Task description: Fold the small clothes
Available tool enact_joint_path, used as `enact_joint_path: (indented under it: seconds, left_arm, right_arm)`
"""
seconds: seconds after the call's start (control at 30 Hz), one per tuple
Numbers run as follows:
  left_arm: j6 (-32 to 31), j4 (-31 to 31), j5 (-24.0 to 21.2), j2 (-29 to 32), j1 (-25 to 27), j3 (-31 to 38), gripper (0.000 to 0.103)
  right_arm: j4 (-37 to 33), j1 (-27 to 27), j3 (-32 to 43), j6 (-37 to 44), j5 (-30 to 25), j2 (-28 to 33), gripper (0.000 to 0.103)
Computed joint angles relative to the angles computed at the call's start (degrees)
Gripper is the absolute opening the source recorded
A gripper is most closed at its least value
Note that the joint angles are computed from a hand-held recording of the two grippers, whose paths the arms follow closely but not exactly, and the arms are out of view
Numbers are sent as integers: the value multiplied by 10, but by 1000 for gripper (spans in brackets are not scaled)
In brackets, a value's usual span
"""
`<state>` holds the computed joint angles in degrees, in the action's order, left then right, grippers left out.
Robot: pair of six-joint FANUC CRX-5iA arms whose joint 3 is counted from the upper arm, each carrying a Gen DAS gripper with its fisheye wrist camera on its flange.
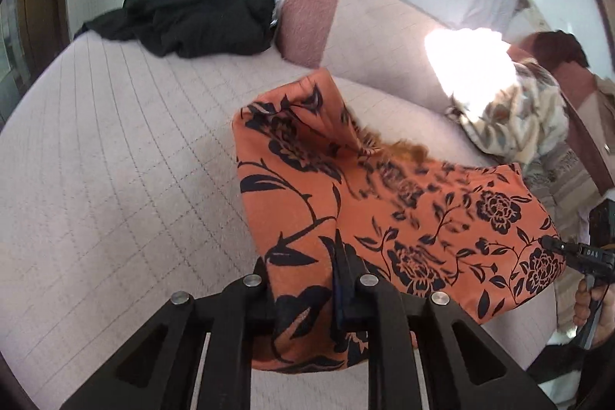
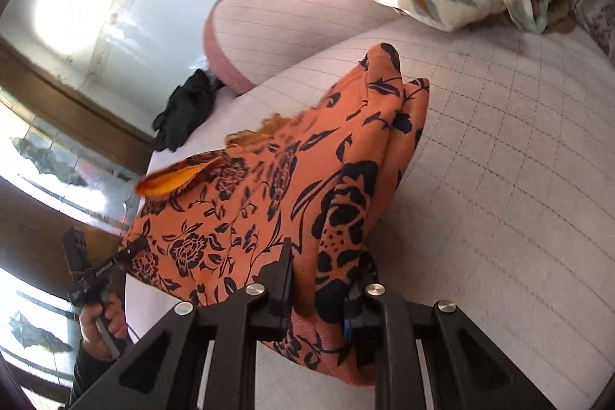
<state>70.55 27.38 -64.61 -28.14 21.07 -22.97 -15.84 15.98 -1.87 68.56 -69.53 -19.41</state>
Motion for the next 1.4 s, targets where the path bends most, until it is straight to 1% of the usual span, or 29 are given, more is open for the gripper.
enact_joint_path:
  seconds: [0.1, 0.17, 0.2, 0.23, 0.27, 0.3, 0.33, 0.37, 0.4, 0.47, 0.5, 0.53, 0.6, 0.7, 0.73, 0.8, 0.83, 0.9, 0.93, 1.0, 1.03, 1.07, 1.1, 1.17, 1.23, 1.3, 1.33, 1.37, 1.4]
  left_arm:
    - [-50, 29, -76, -73, 50, -41, 18]
    - [-83, 37, -133, -119, 90, -86, 20]
    - [-87, 32, -143, -125, 91, -102, 21]
    - [-91, 10, -155, -126, 89, -119, 22]
    - [-88, -11, -154, -117, 82, -124, 27]
    - [-90, -7, -150, -123, 95, -142, 30]
    - [-110, 27, -158, -133, 128, -159, 31]
    - [-109, 37, -168, -129, 141, -154, 34]
    - [-111, 39, -173, -132, 155, -145, 36]
    - [-132, 55, -157, -136, 170, -132, 51]
    - [-139, 59, -146, -133, 172, -124, 53]
    - [-136, 57, -131, -124, 166, -115, 53]
    - [-134, 60, -99, -92, 146, -102, 53]
    - [-112, 34, -49, -32, 87, -73, 53]
    - [-101, 19, -38, -7, 66, -58, 53]
    - [-73, -5, -8, 17, 36, -48, 53]
    - [-69, -11, 1, 25, 28, -44, 53]
    - [-64, -17, 10, 32, 19, -45, 53]
    - [-58, -22, 12, 38, 15, -43, 52]
    - [-44, -35, 24, 49, 2, -41, 45]
    - [-42, -39, 25, 51, 1, -40, 38]
    - [-42, -38, 26, 51, 2, -42, 29]
    - [-43, -37, 26, 51, 3, -42, 23]
    - [-48, -32, 37, 48, -1, -41, 5]
    - [-61, -27, 55, 33, -4, -43, 3]
    - [-62, -12, 68, 28, -5, -48, 3]
    - [-56, -13, 71, 36, -12, -47, 3]
    - [-43, -30, 74, 46, -22, -41, 3]
    - [-15, -64, 74, 64, -38, -27, 3]
  right_arm:
    - [14, 23, -40, -26, -30, -73, 19]
    - [16, 33, -87, -53, -54, -130, 20]
    - [14, 34, -109, -64, -67, -149, 20]
    - [14, 36, -132, -74, -76, -166, 25]
    - [14, 31, -163, -78, -83, -181, 27]
    - [14, 23, -181, -83, -88, -185, 29]
    - [8, 4, -197, -81, -87, -189, 43]
    - [1, -10, -204, -80, -77, -199, 59]
    - [8, -10, -210, -92, -61, -214, 63]
    - [29, -5, -210, -92, -28, -232, 67]
    - [42, -3, -206, -93, -18, -230, 67]
    - [54, -2, -197, -95, -11, -220, 67]
    - [47, -17, -180, -66, -8, -194, 67]
    - [108, 25, -184, -91, 27, -169, 67]
    - [115, 25, -181, -89, 34, -156, 67]
    - [145, 35, -171, -110, 51, -122, 67]
    - [157, 38, -170, -117, 57, -110, 66]
    - [179, 42, -164, -119, 58, -85, 59]
    - [176, 34, -155, -106, 47, -70, 52]
    - [170, 22, -144, -84, 33, -50, 47]
    - [177, 26, -144, -83, 30, -42, 35]
    - [176, 26, -142, -81, 29, -38, 15]
    - [180, 30, -141, -83, 30, -37, 7]
    - [228, 68, -154, -112, 42, -52, 7]
    - [295, 111, -168, -149, 48, -76, 7]
    - [355, 138, -181, -183, 51, -98, 7]
    - [367, 142, -183, -192, 45, -101, 7]
    - [357, 130, -180, -191, 42, -94, 7]
    - [343, 115, -180, -189, 43, -85, 7]
